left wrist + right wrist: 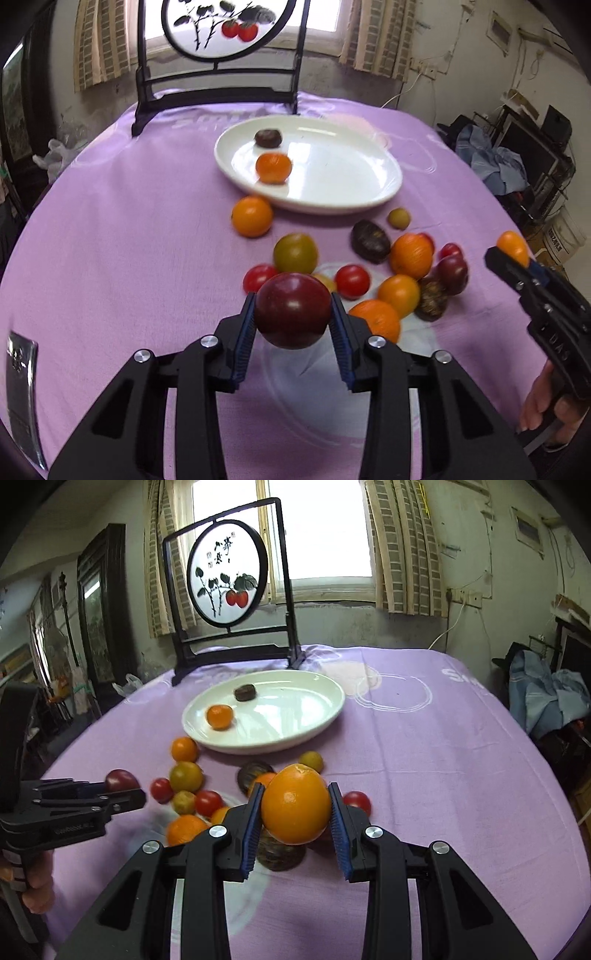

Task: Organize fruits
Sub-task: 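Grasp an orange cherry tomato with the right tool while the left tool grasps a dark red plum, then carry both fruits onto the white plate and open both tools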

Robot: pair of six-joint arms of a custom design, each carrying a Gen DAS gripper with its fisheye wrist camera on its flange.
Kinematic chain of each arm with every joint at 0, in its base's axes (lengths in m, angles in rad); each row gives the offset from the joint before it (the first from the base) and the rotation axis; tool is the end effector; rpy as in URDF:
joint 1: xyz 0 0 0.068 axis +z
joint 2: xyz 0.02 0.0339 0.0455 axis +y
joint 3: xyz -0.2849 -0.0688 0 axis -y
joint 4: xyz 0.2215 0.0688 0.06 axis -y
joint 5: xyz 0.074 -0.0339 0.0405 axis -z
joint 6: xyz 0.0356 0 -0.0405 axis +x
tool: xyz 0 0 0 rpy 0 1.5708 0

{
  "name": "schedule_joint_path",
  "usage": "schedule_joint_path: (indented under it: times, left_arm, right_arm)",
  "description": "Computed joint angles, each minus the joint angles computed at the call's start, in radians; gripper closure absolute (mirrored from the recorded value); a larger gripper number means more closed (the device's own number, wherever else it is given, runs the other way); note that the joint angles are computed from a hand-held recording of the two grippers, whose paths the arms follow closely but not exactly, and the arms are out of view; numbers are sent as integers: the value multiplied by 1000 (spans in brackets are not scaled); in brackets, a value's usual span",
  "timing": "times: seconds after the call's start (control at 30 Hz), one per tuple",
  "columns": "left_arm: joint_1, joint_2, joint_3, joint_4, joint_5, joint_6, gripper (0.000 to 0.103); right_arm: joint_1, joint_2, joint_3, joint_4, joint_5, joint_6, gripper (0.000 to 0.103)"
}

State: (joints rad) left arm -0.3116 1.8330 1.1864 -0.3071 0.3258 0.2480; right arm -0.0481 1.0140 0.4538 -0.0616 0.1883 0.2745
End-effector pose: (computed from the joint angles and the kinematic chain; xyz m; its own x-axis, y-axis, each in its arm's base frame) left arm 0.3479 -0.1240 0.2152 -0.6380 0.4498 -0.6250 0.6430 0.7578 -0.1110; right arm 0.1770 -0.0152 0.2250 -0.5060 0.2909 -0.8120 0.3495 0.9298 0.1154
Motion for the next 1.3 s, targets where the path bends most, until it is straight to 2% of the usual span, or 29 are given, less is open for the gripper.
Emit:
schedule_joint_path:
  times: [0.17,0.33,0.53,0.7,0.8,0.83,0.87,0.9,0.93,1.1,1.3]
  left_arm:
    - [-44,55,176,-78,-43,-50,66]
    - [-94,206,395,-101,-147,-125,66]
    - [-113,448,761,-296,-197,-168,66]
    - [-122,617,1055,-462,-201,-180,66]
    - [-140,682,1167,-526,-204,-182,65]
    - [-147,689,1178,-528,-208,-182,64]
    - [-153,702,1204,-543,-210,-179,51]
    - [-159,709,1222,-558,-213,-182,42]
    - [-162,710,1228,-563,-214,-186,28]
    - [-160,608,1069,-477,-193,-188,24]
    - [-116,432,762,-342,-173,-208,15]
  right_arm:
    - [48,92,134,-29,8,-35,69]
    - [30,304,280,-13,-19,-87,68]
    - [-51,590,467,-63,-113,-99,68]
    - [-52,693,561,-83,-102,-144,68]
    - [-46,731,597,-97,-94,-159,68]
    - [-43,738,600,-97,-94,-163,67]
    - [-41,741,599,-97,-94,-166,64]
    - [-38,742,598,-95,-89,-167,50]
    - [-37,736,589,-85,-85,-168,44]
    - [-24,660,521,-61,-26,-196,44]
    - [-92,496,374,-49,-90,-143,38]
